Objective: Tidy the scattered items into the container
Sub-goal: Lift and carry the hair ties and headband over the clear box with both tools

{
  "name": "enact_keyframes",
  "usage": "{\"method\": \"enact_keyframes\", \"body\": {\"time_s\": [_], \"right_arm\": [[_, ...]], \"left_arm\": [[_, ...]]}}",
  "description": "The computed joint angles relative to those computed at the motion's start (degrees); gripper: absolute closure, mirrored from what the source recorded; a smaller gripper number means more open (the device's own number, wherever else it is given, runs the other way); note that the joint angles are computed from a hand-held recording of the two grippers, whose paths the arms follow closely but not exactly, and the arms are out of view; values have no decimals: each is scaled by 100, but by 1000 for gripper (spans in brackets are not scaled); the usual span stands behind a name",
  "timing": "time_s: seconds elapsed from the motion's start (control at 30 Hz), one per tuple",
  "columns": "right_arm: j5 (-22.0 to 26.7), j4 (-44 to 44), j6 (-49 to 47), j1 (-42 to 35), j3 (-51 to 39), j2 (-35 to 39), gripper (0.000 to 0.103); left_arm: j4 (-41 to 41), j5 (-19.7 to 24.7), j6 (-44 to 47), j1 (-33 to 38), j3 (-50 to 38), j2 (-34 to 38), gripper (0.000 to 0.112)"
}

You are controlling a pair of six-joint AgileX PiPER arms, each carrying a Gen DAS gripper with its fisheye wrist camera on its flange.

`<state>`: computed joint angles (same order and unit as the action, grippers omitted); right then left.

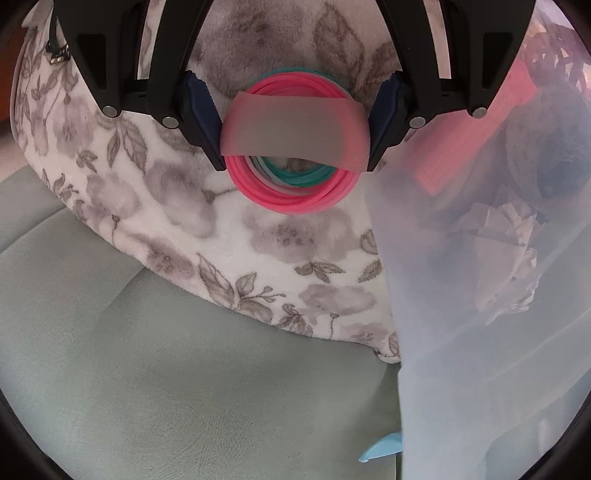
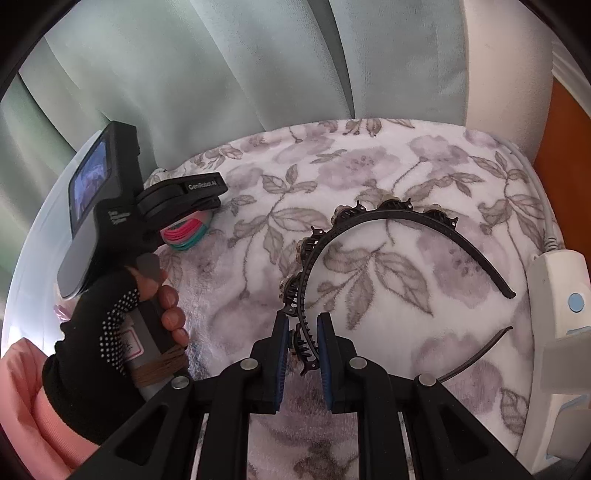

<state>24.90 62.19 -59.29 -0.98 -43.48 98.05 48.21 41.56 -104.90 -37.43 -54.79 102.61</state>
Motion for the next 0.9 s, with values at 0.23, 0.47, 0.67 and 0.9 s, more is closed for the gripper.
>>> {"method": "enact_keyframes", "body": {"time_s": [0.23,0.47,0.67,0.9], "right_arm": [[99,-17,172,-21,110,-167,86],[34,-945,1087,337,139,-184,85],[-70,-1889,2068,713,-127,-3,83],[-294,-2763,3056,1081,-264,63,83]], "left_arm": [[-366,-281,627,-561,745,-635,40],[-1009,-247,1315,-1075,1363,-1378,40],[-1281,-77,1677,-1247,1535,-1739,40],[-1517,74,1978,-1434,1576,-1996,40]]}}
